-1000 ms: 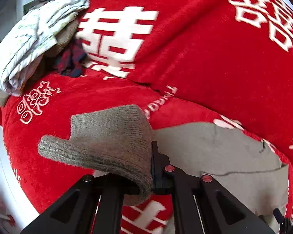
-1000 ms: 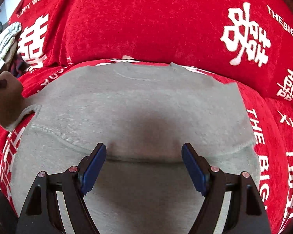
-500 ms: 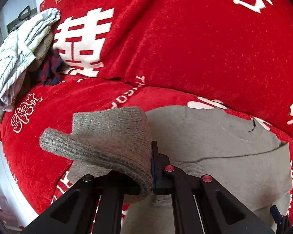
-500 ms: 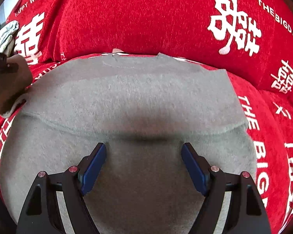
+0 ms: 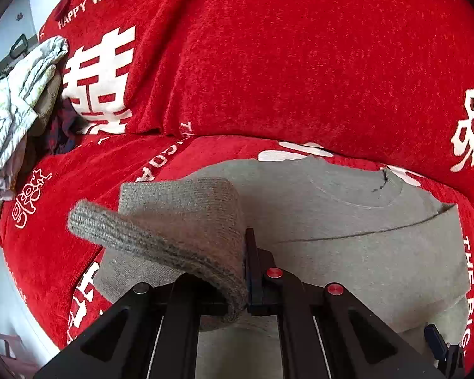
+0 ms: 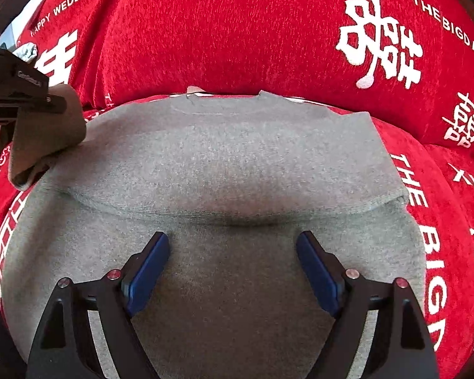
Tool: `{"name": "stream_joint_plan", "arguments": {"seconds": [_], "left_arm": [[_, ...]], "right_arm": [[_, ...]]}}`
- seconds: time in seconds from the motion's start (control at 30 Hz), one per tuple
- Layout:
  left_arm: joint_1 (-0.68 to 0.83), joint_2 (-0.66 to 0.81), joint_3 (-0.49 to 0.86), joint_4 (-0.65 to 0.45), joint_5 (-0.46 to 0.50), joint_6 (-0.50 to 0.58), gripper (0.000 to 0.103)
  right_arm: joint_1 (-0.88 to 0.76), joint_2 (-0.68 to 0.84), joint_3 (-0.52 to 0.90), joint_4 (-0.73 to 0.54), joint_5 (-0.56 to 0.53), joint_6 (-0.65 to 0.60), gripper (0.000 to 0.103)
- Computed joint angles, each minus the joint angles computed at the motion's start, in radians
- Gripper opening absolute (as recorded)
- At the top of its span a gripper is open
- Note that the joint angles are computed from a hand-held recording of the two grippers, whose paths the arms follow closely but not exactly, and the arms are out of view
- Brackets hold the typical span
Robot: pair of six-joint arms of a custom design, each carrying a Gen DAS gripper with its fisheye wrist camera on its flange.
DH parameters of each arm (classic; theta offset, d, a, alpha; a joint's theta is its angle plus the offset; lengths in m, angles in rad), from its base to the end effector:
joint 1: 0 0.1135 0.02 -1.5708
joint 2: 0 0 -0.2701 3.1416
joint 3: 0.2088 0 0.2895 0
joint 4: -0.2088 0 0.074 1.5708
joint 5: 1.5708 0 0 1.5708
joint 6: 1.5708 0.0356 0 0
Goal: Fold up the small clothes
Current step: 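Lift the sleeve with the left gripper and carry it across the sweater body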
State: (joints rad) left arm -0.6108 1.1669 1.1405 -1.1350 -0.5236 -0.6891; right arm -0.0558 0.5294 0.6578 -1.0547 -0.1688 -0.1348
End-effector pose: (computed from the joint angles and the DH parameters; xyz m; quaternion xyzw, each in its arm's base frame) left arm 0.2070 -0.1232 0.3182 -0.0896 0.9430 0.0829 0.3097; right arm 0.1258 -0.0010 0.2585 -0.0640 0.9434 0.0496 0.3218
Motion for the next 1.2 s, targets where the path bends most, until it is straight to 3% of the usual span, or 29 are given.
{"name": "stream_joint_plan", "arguments": {"seconds": [0.63, 0.77, 1.2], "left_arm": [[-0.181, 0.147, 0.147, -0.066, -0.063, -0.111, 0.008], [-0.219, 0.187, 0.180, -0.072, -0.076, -0.132, 0.008], [-0.327, 0.294, 0.272, -0.076, -0.097, -0.172, 0.008]], "right_arm": [[-0.246, 0.021, 0.037, -0.070, -0.254, -0.108, 0.087], [-0.423, 0.006, 0.093, -0.149, -0.341, -0.257, 0.087], [-0.857, 0.114, 0.096, -0.258, -0.439, -0.649, 0.087]]}}
